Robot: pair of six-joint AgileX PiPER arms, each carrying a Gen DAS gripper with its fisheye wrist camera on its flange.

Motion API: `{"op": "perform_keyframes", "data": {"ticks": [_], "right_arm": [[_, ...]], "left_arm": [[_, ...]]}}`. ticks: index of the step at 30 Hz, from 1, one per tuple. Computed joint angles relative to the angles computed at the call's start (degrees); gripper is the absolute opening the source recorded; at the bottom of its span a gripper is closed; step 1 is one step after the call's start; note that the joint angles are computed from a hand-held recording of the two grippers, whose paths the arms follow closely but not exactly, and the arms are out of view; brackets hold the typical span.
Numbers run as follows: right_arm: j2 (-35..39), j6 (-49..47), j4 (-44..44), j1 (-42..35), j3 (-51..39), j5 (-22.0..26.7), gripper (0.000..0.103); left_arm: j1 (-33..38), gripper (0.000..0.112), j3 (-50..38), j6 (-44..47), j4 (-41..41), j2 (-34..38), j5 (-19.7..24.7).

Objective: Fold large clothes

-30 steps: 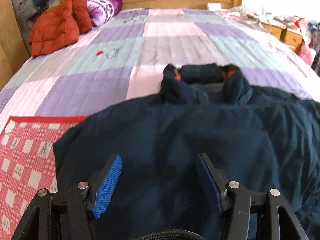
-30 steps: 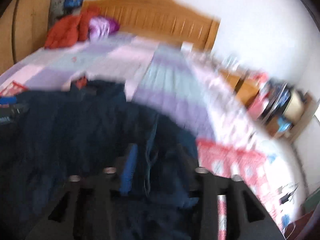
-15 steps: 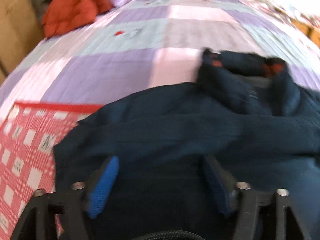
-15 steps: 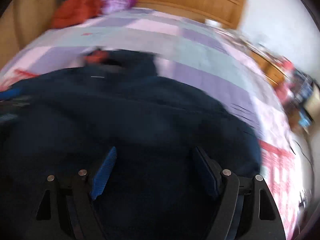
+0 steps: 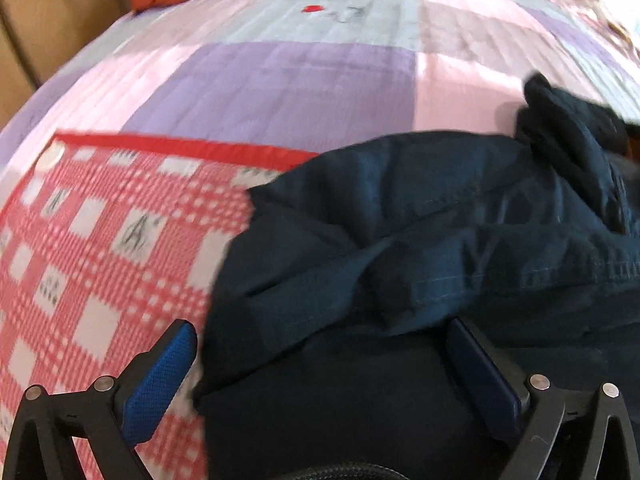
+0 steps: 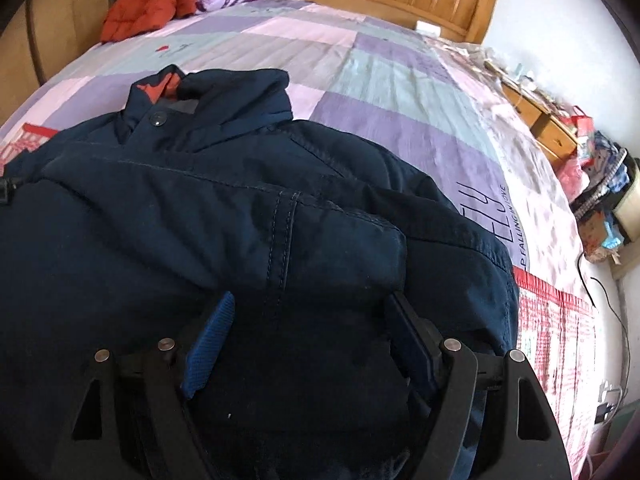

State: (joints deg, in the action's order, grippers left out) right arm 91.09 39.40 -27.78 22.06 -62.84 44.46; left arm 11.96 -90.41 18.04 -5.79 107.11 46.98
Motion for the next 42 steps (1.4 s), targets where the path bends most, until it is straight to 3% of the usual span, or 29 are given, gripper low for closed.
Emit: {"op": "perform_keyframes", "data": {"ticks": [2, 5, 9, 11, 13, 15, 16, 18, 20, 22, 24, 27, 31, 34, 36, 39, 42], "right_arm": [[-1.82, 0.34, -1.39, 1.66, 0.42, 1.88, 0.079], [-5.36, 11.2, -12.1, 10.97, 2.05, 8.25, 0.08], [-6.54, 20.1, -16.73, 23.86, 1.23, 9.68, 0.08], [-3.5, 19.66, -14.73, 27.07, -1.32, 8.73, 0.08], [-1.0, 18.98, -14.04, 28.96, -2.19, 8.97, 0.08], [-0.84, 19.22, -13.7, 28.11, 0.45, 10.36, 0.08], [-2.99, 19.51, -12.75, 25.83, 3.8, 8.37, 0.078], [-10.61, 16.54, -9.67, 20.49, 11.81, 1.83, 0.043], [-13.3, 13.03, -8.88, 19.34, 13.53, 1.62, 0.028], [-14.83, 13.87, -9.72, 19.35, 14.49, 2.9, 0.027], [-16.35, 12.98, -7.11, 17.71, 15.64, 1.2, 0.027], [-15.37, 15.89, -10.58, 22.56, 14.43, 5.9, 0.033], [-15.88, 20.29, -11.79, 30.82, 13.17, 11.68, 0.051], [-14.21, 24.94, -9.31, 36.09, 12.61, 11.93, 0.055], [-12.23, 26.65, -5.76, 37.49, 12.92, 10.47, 0.055], [-11.61, 30.67, -6.47, 39.72, 14.69, 12.43, 0.058], [-17.9, 35.07, -6.48, 40.1, 19.98, 17.51, 0.064]], "left_arm": [[1.47, 0.1, 2.95, 1.96, -0.8, -3.07, -1.28], [3.64, 0.096, 10.61, 8.95, -6.55, -10.9, -3.55], [0.59, 0.096, 21.81, 19.95, -17.65, -21.95, -3.31], [-3.49, 0.096, 25.28, 20.02, -17.11, -24.33, -3.3], [-7.68, 0.096, 29.31, 17.58, -12.53, -25.86, -7.19], [-6.07, 0.096, 29.89, 18.9, -12.96, -24.96, -8.79], [-4.94, 0.096, 29.33, 18.72, -12.62, -24.28, -8.87], [1.09, 0.098, 26.12, 21.69, -15.08, -21.04, -7.28], [4.86, 0.101, 23.82, 23.77, -15.73, -18.75, -6.61], [6.48, 0.101, 22.89, 21.37, -11.18, -17.2, -9.11], [8.5, 0.101, 19.69, 15.98, -5.8, -13.57, -7.59], [10.7, 0.1, 19.45, 16.53, -6.49, -13.08, -5.86], [11.38, 0.098, 24.32, 22.17, -11.39, -18.75, -4.04], [10.56, 0.098, 30.82, 27.94, -17.79, -26.51, -0.77], [7.02, 0.098, 35.67, 28.49, -17.87, -31.08, 1.83], [1.87, 0.098, 42.15, 26.82, -11.87, -33.5, -1.95], [7.8, 0.099, 40.83, 28.7, -13.93, -31.04, -1.28]]}}
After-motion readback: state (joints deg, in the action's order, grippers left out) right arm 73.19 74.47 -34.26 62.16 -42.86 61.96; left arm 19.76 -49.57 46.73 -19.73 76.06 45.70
